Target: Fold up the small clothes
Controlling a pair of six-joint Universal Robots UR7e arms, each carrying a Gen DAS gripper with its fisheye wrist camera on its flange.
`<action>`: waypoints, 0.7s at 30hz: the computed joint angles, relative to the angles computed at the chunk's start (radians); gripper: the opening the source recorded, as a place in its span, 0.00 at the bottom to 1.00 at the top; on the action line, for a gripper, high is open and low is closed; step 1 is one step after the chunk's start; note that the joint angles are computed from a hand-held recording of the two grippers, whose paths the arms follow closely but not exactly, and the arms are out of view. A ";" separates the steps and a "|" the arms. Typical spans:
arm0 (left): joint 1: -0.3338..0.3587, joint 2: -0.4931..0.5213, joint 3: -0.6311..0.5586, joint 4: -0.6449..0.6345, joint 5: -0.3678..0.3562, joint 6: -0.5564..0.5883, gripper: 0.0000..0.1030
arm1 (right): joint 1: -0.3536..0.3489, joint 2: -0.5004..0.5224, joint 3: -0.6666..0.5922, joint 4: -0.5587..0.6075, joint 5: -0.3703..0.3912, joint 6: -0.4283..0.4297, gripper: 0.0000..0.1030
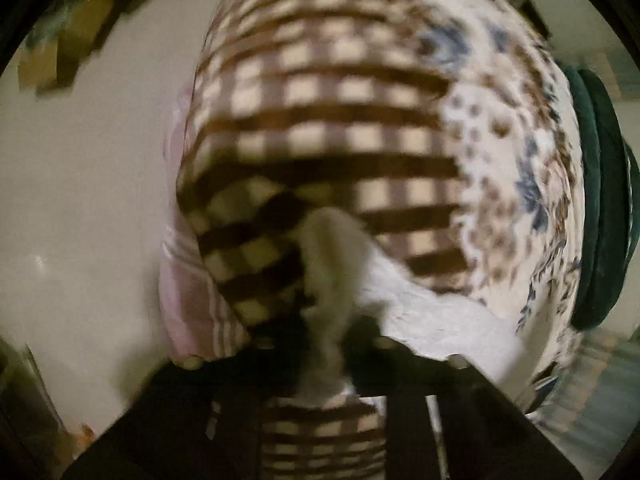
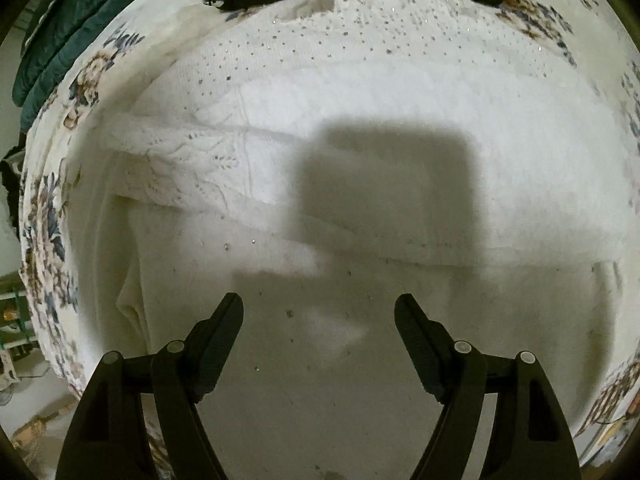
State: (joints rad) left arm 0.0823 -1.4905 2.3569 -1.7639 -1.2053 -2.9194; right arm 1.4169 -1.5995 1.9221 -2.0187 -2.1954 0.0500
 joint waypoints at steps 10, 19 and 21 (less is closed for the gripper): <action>0.094 0.358 -0.554 0.518 -0.003 0.439 0.07 | -0.004 -0.012 -0.052 -0.030 -0.050 -0.170 0.85; 0.139 0.666 -0.925 0.556 0.165 0.745 0.07 | -0.130 -0.041 -0.173 0.045 0.019 -0.327 0.85; 0.166 0.755 -1.014 0.460 0.242 0.887 0.07 | -0.165 -0.045 -0.200 0.053 0.035 -0.350 0.85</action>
